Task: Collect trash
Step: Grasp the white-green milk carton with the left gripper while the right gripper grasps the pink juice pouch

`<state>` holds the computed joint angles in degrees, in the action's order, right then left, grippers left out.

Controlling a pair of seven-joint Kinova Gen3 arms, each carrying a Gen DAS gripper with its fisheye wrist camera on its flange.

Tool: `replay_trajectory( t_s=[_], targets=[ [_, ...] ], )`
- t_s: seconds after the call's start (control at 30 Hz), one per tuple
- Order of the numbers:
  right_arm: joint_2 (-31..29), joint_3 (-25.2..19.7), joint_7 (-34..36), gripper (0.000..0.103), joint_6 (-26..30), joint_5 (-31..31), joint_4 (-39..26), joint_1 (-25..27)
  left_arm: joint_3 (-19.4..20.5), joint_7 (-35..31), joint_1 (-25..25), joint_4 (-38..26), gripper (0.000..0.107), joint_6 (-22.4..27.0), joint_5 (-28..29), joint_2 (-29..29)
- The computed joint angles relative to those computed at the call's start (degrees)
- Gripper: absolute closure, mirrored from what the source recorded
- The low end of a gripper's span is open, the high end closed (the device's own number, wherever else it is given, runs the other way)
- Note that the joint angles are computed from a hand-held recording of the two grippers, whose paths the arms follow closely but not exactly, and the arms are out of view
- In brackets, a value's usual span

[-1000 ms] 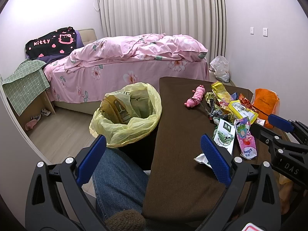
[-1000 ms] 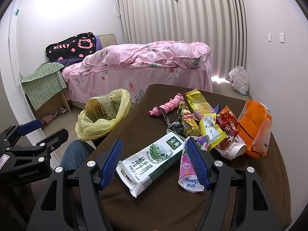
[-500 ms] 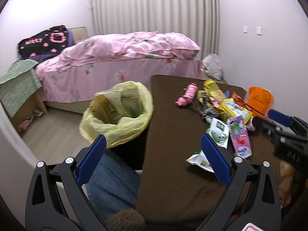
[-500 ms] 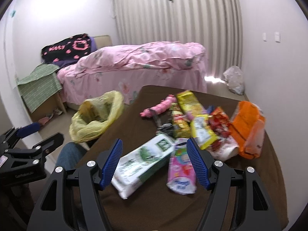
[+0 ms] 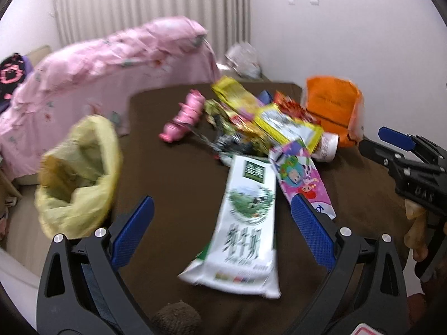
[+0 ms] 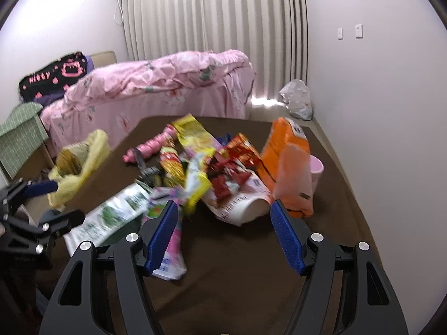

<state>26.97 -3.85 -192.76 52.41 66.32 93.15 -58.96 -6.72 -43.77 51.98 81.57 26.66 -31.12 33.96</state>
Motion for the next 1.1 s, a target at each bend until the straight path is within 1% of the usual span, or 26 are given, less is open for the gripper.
replay_trajectory(
  t_s=[0.03, 0.07, 0.1, 0.13, 0.17, 0.2, 0.23, 0.3, 0.33, 0.37, 0.43, 0.47, 0.5, 0.53, 0.57, 0.6, 0.67, 0.73, 0.8, 0.87, 0.9, 0.93, 1.0, 1.03, 1.1],
  targets=[
    [0.16, 0.94, 0.63, 0.037, -0.89, -0.83, 0.30, -0.26, 2.65, -2.33, -2.29, -1.50, 0.014, 0.99, 1.58, 0.88],
    [0.04, 2.78, 1.11, 0.037, -2.29, -1.77, 0.86, -1.36, 5.14, -4.66, -4.43, -2.86, 0.014, 2.03, 3.01, 1.56],
    [-0.33, 3.61, 1.15, 0.037, -4.62, -1.92, 1.93, -1.40, 6.55, -6.06, -5.73, -4.68, 0.014, 3.25, 3.90, 2.65],
    [-0.68, 3.37, 1.05, 0.037, -6.95, -1.48, 2.90, -0.64, 6.91, -6.53, -6.31, -5.75, 0.014, 3.88, 4.25, 3.28],
    [-1.04, 2.47, 1.43, 0.037, -9.28, -1.07, 3.60, 0.61, 6.25, -7.19, -6.29, -5.76, 0.014, 3.87, 5.53, 3.21],
    [-1.17, 0.51, 1.93, 0.038, -11.61, -0.26, 4.06, 2.76, 6.40, -8.10, -7.11, -6.14, 0.014, 4.02, 7.26, 3.36],
    [-1.13, -1.97, 2.69, 0.040, -13.94, 0.51, 4.24, 5.41, 7.62, -9.78, -8.87, -6.02, 0.014, 3.80, 9.59, 3.27],
    [-0.57, -5.60, 6.42, 0.054, -18.60, -0.18, 3.57, 10.03, 9.56, -12.24, -11.52, -5.67, 0.014, 3.70, 12.97, 3.17],
    [0.26, -7.11, 8.75, 0.056, -20.93, -0.95, 2.73, 12.18, 9.44, -12.71, -11.75, -5.60, 0.014, 3.90, 13.94, 3.16],
    [1.06, -7.65, 11.08, 0.059, -22.33, -2.20, 1.76, 13.28, 9.16, -13.10, -11.72, -5.51, 0.014, 4.20, 14.54, 3.18],
    [3.15, -10.12, 15.74, 0.068, -24.29, -4.61, -0.60, 16.21, 8.99, -14.22, -11.58, -5.65, 0.014, 4.65, 15.29, 3.21],
    [3.70, -9.93, 18.07, 0.086, -26.38, -6.32, -1.03, 16.81, 9.09, -14.90, -11.62, -5.83, 0.015, 4.91, 15.64, 3.28],
    [4.36, -8.83, 20.24, 0.096, -27.54, -8.37, -1.75, 16.35, 9.65, -16.14, -11.94, -6.48, 0.017, 5.52, 16.07, 3.57],
    [4.51, -6.78, 21.48, 0.096, -27.77, -9.53, -1.97, 14.83, 9.69, -16.83, -11.89, -7.08, 0.018, 6.00, 16.36, 3.91],
    [4.20, -4.12, 21.79, 0.099, -27.06, -9.97, -1.91, 12.29, 9.51, -17.25, -11.68, -7.75, 0.018, 6.45, 16.52, 4.30],
    [3.60, -1.47, 21.17, 0.099, -26.75, -9.55, -1.31, 9.87, 9.15, -17.50, -11.20, -8.47, 0.018, 7.06, 16.46, 4.67],
    [2.10, 3.84, 18.14, 0.100, -28.25, -8.65, 1.15, 5.74, 8.83, -18.08, -10.56, -10.41, 0.020, 8.69, 16.42, 5.64],
    [0.41, 8.68, 13.62, 0.100, -29.18, -7.57, 4.12, 1.94, 9.56, -19.66, -10.75, -13.18, 0.023, 10.80, 16.97, 6.92],
    [-0.83, 10.75, 9.87, 0.100, -28.62, -6.22, 6.35, 0.08, 9.99, -21.47, -10.64, -16.24, 0.024, 12.89, 17.22, 8.28],
    [-1.48, 11.13, 6.40, 0.100, -28.25, -4.46, 7.93, -0.33, 9.67, -23.39, -9.86, -20.76, 0.024, 16.69, 16.73, 10.39],
    [-1.73, 11.16, 4.41, 0.100, -28.30, -3.37, 8.74, -0.29, 9.32, -23.90, -9.34, -23.42, 0.028, 18.97, 16.24, 11.82],
    [-1.82, 10.97, 2.86, 0.100, -28.53, -2.43, 9.28, 0.03, 9.11, -24.51, -9.22, -26.03, 0.030, 21.30, 16.68, 13.20],
    [-1.75, 10.27, 0.54, 0.100, -28.77, -0.89, 9.63, 0.85, 10.59, -26.46, -10.74, -31.06, 0.035, 25.62, 18.79, 15.91],
    [-1.73, 9.84, -0.47, 0.100, -29.01, -0.07, 9.77, 1.27, 10.50, -26.63, -10.94, -32.98, 0.037, 27.35, 19.66, 16.86],
    [-1.64, 8.83, -1.31, 0.100, -28.93, 1.03, 9.75, 2.07, 10.47, -26.77, -11.48, -34.21, 0.047, 28.19, 21.16, 17.53]
  ],
)
